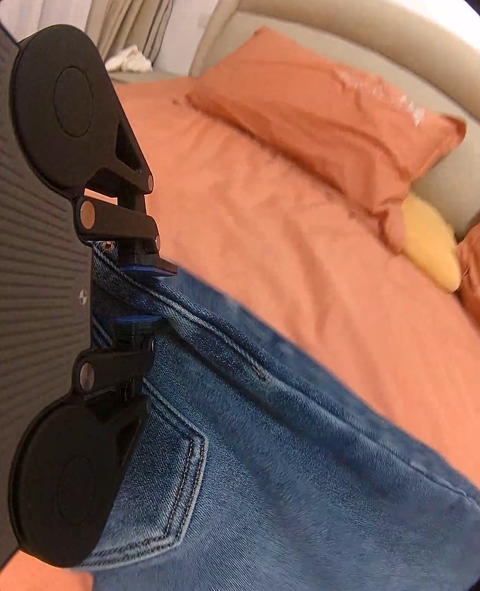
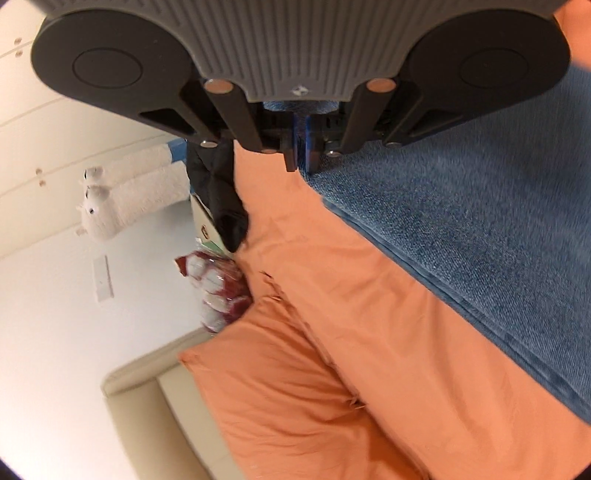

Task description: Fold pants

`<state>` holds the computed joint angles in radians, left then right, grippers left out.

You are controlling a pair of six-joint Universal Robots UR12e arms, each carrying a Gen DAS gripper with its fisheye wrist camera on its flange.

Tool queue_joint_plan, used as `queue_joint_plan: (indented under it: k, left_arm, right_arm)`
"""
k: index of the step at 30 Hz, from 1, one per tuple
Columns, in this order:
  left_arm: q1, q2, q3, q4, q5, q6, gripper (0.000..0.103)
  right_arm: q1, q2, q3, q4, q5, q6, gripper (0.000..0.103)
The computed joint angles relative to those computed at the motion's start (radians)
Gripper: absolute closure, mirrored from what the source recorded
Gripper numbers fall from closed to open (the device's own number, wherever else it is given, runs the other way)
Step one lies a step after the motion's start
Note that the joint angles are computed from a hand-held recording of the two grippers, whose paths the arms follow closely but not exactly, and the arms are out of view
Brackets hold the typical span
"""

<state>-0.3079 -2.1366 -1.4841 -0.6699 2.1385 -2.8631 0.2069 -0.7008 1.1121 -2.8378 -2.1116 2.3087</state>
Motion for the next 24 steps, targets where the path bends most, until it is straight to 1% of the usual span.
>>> queue_joint_plan:
  k: [3,5,7,9,11,13,14,16,18,20,21,22,24]
  left_arm:
    - [0.009,-0.002,-0.024,0.026,-0.025,0.008,0.080]
    - [0.014,0.006,-0.047,0.065,-0.034,0.008,0.080]
    - [0.011,0.017,-0.072,0.128,-0.023,0.010,0.080]
    - [0.005,0.042,-0.099,0.199,-0.019,-0.013,0.080]
    - [-0.002,0.079,-0.122,0.223,-0.030,-0.038,0.080]
    - [0.000,0.106,-0.127,0.207,-0.047,-0.046,0.080]
    - [0.003,0.112,-0.122,0.186,-0.054,-0.048,0.080]
    - [0.008,0.099,-0.091,0.142,-0.054,-0.046,0.080]
    - [0.016,0.071,-0.057,0.110,-0.050,-0.046,0.080]
    - [0.029,0.043,-0.031,0.098,-0.067,-0.041,0.080]
    - [0.034,0.034,-0.025,0.090,-0.079,-0.013,0.080]
    - [0.038,0.025,-0.027,0.106,-0.086,0.012,0.080]
    - [0.041,0.008,-0.020,0.106,-0.085,0.006,0.080]
  right_arm:
    - [0.003,0.043,-0.053,0.042,-0.018,-0.004,0.103]
    - [0.002,0.057,-0.065,0.036,-0.022,-0.020,0.103]
    - [-0.001,0.062,-0.072,0.001,-0.013,-0.056,0.103]
    - [-0.004,0.038,-0.034,-0.054,0.009,-0.102,0.103]
    - [-0.008,0.012,0.000,-0.097,0.027,-0.151,0.103]
    - [-0.011,-0.003,0.008,-0.122,0.034,-0.173,0.103]
    - [-0.011,-0.001,-0.007,-0.105,0.031,-0.157,0.103]
    - [-0.008,0.021,-0.062,-0.064,0.016,-0.098,0.103]
    - [0.001,0.058,-0.120,-0.045,-0.011,-0.078,0.103]
    - [0.013,0.098,-0.170,-0.028,-0.042,-0.106,0.103]
    - [0.020,0.117,-0.192,-0.011,-0.057,-0.129,0.103]
    - [0.025,0.137,-0.215,0.001,-0.070,-0.151,0.103]
    - [0.034,0.180,-0.265,0.001,-0.104,-0.188,0.103]
